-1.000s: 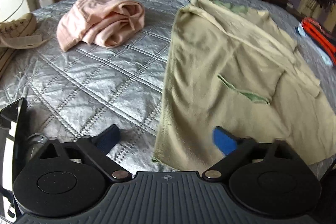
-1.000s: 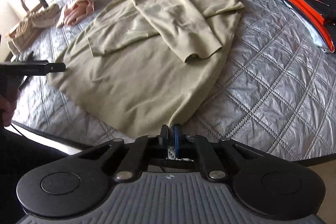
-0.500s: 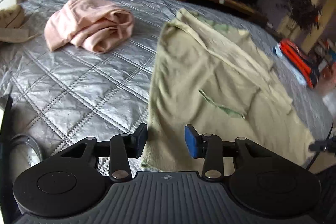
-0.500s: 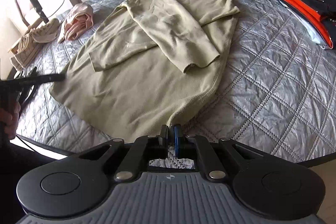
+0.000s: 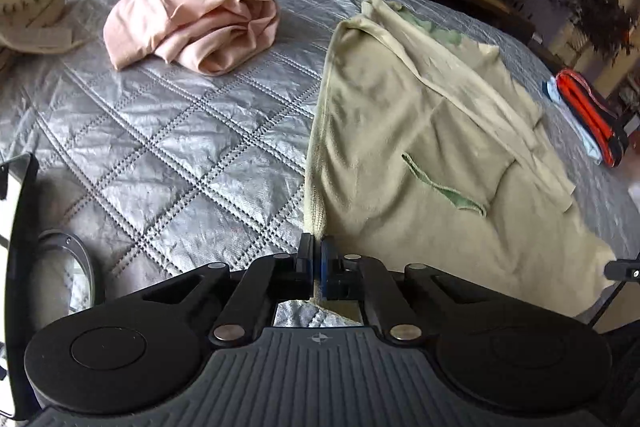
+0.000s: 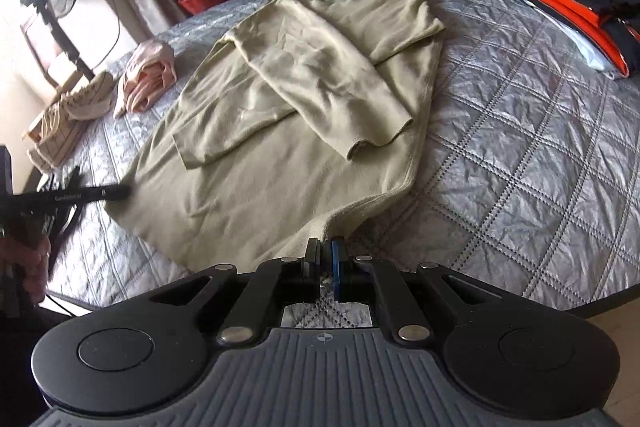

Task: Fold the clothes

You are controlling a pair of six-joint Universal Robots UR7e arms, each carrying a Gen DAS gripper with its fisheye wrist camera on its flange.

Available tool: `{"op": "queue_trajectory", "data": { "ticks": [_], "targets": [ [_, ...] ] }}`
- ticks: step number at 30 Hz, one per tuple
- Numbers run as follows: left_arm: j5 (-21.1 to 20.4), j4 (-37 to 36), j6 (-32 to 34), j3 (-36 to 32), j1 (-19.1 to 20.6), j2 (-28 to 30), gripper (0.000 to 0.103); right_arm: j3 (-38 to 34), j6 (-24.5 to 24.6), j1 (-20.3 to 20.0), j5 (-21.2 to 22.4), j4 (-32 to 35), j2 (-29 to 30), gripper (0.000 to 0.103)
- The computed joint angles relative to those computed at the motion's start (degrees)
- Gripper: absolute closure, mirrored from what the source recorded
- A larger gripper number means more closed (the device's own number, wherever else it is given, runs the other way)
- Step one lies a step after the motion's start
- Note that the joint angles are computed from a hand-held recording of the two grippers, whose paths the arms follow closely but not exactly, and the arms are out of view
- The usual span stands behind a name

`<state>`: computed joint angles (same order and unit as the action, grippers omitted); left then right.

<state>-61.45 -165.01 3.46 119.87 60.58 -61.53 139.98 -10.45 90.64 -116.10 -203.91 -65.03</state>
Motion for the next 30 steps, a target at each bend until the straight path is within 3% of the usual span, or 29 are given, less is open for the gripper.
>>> {"op": "queue_trajectory", "data": {
  "ticks": [4, 11, 23, 30],
  "targets": [
    [0.7, -1.9, 2.8, 1.0, -1.6, -0.1, 0.101, 0.1, 1.7, -0.3, 1.3, -0.4, -0.2, 0.096],
    [0.8, -3.0, 1.2, 1.4, -2.0, -1.9, 0.101, 1.4, 6.4, -2.0, 5.0, -3.1, -1.8, 0.096],
    [-1.4, -2.5, -9.5, 2.8, -2.7, -6.2, 0.101, 5.6, 16.8, -6.3, 15.2, -5.6, -7.2, 0.097],
    [-4.2, -3.4, -13.7, 3.6, -2.5, -8.5, 0.101, 7.9, 17.7, -7.5, 17.4, -4.6, -12.0, 0.097]
  ]
}}
